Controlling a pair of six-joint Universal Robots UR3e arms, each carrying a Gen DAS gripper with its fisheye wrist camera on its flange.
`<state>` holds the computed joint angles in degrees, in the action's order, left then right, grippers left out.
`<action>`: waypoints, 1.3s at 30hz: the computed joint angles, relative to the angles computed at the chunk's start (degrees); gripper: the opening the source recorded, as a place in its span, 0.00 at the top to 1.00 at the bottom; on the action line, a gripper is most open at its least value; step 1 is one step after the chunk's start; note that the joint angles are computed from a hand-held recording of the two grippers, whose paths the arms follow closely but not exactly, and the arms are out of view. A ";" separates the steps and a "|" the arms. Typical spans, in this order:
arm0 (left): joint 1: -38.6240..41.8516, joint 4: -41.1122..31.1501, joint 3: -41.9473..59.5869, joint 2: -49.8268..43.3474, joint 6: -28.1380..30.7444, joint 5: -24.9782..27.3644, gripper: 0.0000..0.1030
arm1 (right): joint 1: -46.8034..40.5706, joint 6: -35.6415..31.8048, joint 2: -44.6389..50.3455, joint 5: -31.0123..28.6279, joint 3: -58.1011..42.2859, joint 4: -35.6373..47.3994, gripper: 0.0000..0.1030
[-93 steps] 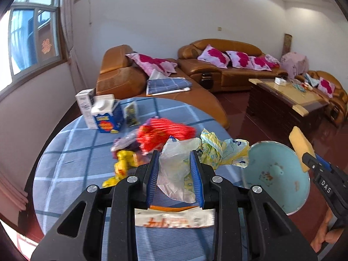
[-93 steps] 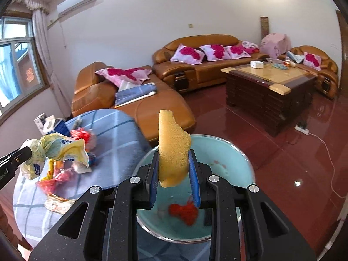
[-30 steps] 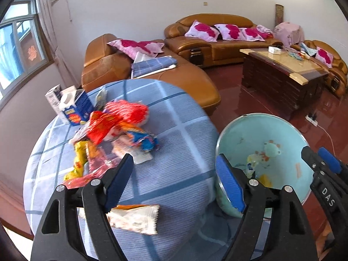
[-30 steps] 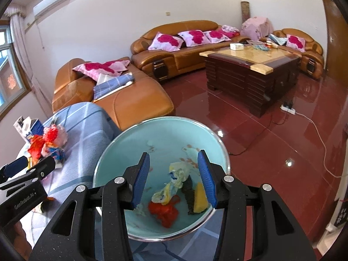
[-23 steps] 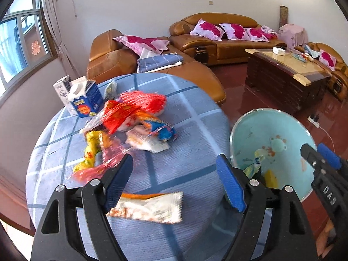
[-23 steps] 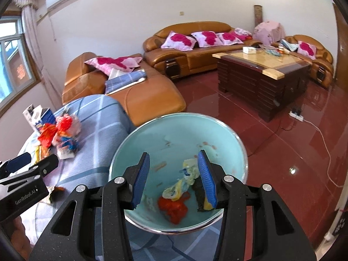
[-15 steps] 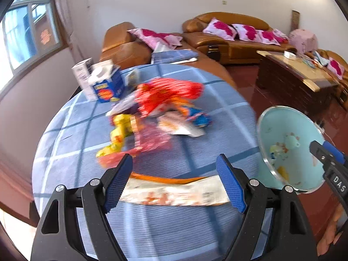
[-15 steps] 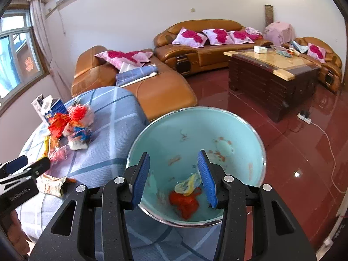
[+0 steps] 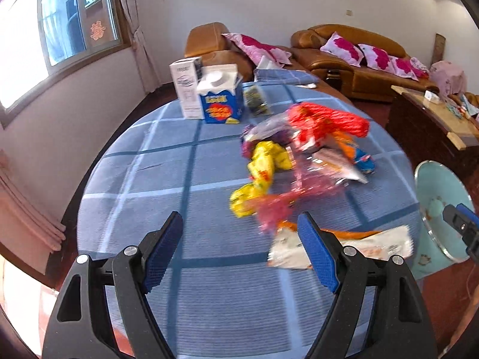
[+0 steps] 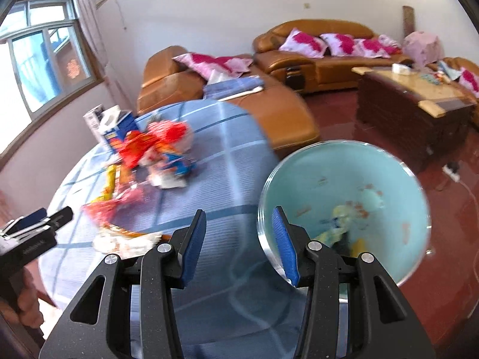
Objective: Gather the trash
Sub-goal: 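Return both tools to the table and grasp the pink plastic bag with the right tool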
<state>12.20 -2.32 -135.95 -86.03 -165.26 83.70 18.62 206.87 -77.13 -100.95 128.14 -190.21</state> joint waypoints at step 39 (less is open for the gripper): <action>27.50 0.70 4.17 -7.56 8.43 -11.05 0.25 | 6.80 8.20 36.03 13.27 -63.83 36.93 0.71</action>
